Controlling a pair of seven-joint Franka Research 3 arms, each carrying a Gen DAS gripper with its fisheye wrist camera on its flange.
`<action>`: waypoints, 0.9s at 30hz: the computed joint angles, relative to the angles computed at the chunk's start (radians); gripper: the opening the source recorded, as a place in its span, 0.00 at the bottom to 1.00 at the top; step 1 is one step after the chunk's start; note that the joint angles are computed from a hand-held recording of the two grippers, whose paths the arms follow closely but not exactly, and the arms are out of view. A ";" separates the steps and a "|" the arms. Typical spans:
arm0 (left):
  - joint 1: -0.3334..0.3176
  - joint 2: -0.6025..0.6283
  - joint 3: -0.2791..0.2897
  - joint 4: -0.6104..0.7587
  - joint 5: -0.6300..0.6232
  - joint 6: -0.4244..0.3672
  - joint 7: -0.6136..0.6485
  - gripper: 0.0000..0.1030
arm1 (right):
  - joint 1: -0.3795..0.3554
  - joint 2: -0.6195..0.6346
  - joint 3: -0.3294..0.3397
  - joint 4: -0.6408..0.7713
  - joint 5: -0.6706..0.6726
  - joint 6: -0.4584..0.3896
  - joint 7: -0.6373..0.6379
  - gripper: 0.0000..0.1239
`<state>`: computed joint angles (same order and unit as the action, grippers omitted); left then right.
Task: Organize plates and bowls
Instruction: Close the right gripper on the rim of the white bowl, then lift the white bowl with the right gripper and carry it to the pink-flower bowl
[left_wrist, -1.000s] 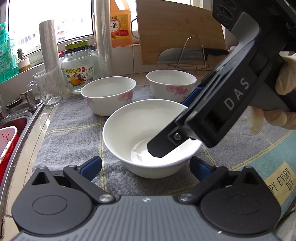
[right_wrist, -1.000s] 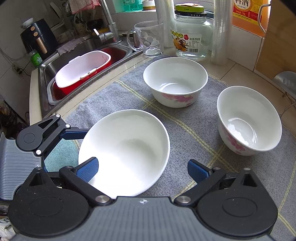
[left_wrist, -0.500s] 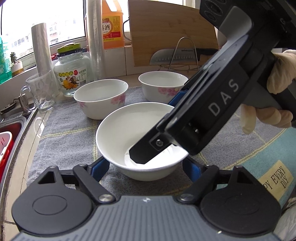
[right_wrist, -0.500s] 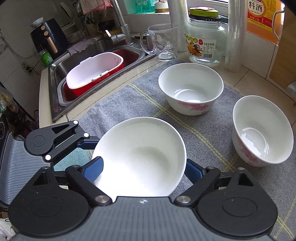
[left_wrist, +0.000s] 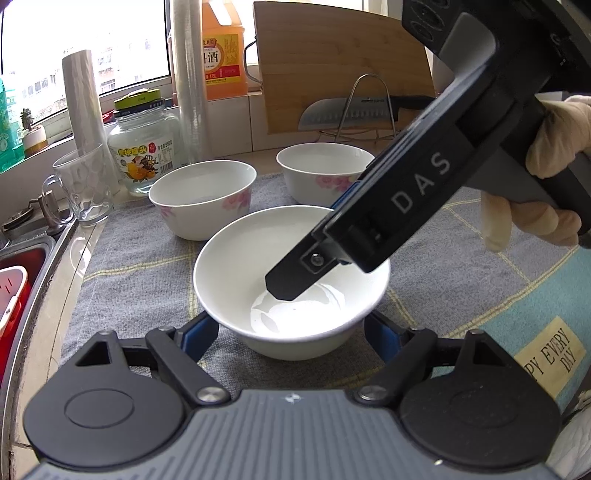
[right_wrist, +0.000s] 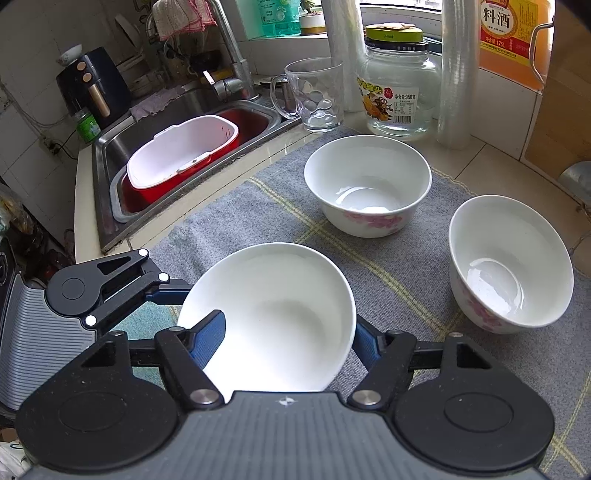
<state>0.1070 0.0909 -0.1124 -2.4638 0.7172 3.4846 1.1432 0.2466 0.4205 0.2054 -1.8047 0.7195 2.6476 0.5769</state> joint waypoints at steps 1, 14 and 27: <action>0.000 0.000 0.000 0.000 0.000 0.000 0.002 0.83 | -0.001 0.000 0.001 -0.001 0.002 0.001 -0.002 0.62; 0.020 -0.021 -0.010 0.006 0.089 -0.020 -0.057 0.83 | 0.001 -0.020 0.002 -0.023 0.003 0.007 -0.006 0.62; 0.032 -0.030 -0.018 0.072 0.410 -0.017 -0.308 0.83 | -0.010 -0.112 -0.014 -0.131 0.075 0.039 -0.045 0.62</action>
